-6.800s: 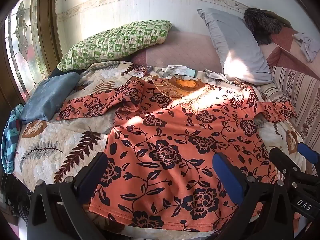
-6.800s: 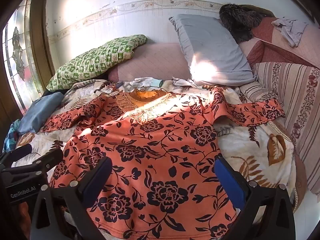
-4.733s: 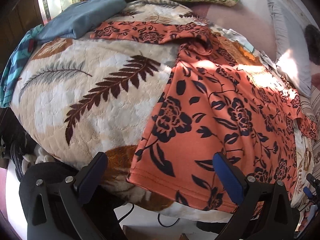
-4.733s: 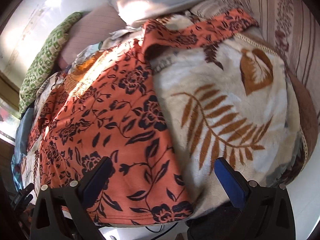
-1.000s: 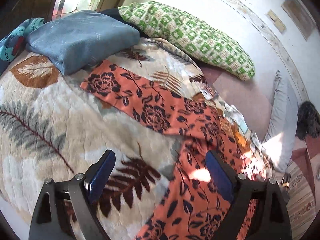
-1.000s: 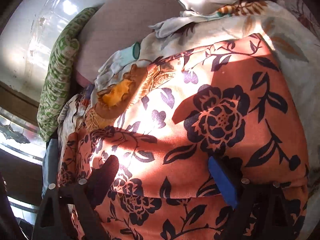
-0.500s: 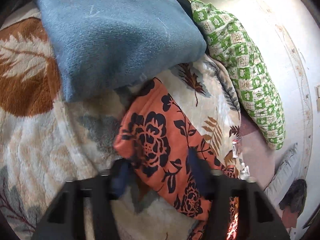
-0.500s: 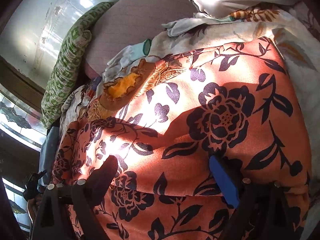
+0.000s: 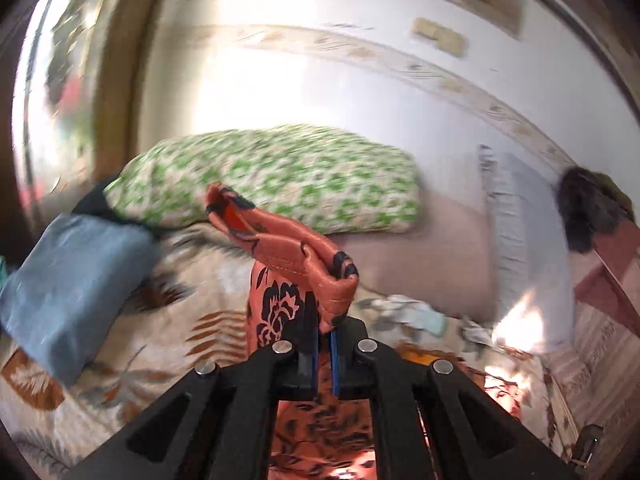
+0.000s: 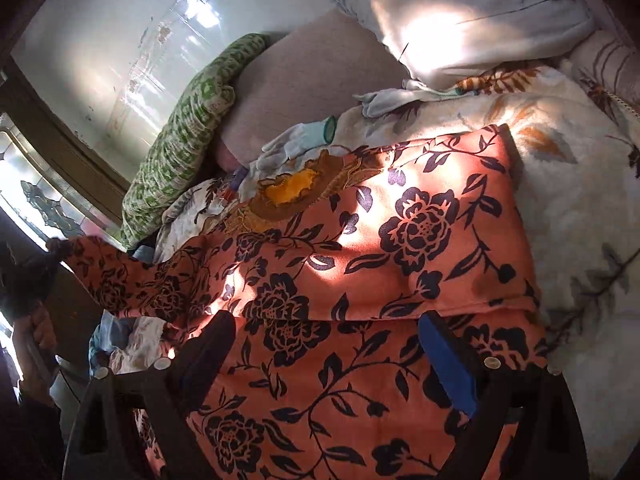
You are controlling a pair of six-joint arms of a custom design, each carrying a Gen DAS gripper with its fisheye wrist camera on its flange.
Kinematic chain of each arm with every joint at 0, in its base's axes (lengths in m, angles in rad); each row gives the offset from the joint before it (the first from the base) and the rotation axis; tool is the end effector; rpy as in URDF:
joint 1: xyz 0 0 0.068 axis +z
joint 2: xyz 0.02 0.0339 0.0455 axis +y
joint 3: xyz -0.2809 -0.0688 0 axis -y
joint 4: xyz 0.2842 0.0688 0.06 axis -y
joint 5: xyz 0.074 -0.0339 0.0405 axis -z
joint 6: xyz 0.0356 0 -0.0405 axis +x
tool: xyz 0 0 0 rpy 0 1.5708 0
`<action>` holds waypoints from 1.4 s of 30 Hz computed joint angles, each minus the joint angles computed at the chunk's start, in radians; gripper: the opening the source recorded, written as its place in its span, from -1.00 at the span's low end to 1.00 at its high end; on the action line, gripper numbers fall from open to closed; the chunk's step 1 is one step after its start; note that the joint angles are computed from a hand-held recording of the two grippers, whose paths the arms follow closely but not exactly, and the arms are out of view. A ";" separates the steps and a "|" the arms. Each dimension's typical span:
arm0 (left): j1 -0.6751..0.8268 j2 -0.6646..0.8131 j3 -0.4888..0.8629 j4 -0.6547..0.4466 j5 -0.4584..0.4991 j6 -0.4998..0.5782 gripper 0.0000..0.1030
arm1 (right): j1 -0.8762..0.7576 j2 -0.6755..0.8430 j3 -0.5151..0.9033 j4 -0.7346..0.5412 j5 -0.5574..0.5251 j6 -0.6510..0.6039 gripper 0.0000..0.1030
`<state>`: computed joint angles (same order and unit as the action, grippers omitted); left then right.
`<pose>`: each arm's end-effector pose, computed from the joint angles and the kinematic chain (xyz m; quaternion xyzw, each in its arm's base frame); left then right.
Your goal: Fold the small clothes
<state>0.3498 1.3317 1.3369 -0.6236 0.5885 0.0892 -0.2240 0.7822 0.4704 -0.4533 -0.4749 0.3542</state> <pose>0.3091 0.0917 0.3878 0.0213 0.8606 -0.1560 0.4843 0.1848 -0.0254 0.2082 0.1665 0.8833 0.2407 0.3662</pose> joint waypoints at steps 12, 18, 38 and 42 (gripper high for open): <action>-0.954 0.162 -0.172 -0.007 -0.393 -0.078 0.31 | -0.743 -0.070 -0.053 -0.082 -0.400 -0.165 0.84; -0.836 0.030 -0.340 -0.031 -0.373 -0.003 0.31 | -0.727 -0.019 -0.043 -0.082 -0.418 -0.187 0.84; -0.239 0.262 -0.401 0.300 -0.456 0.139 0.70 | 0.024 0.689 0.405 -0.029 0.372 -0.180 -0.14; -0.204 0.279 -0.399 0.309 -0.389 0.125 0.80 | 0.094 0.618 0.456 -0.056 0.515 -0.212 -0.75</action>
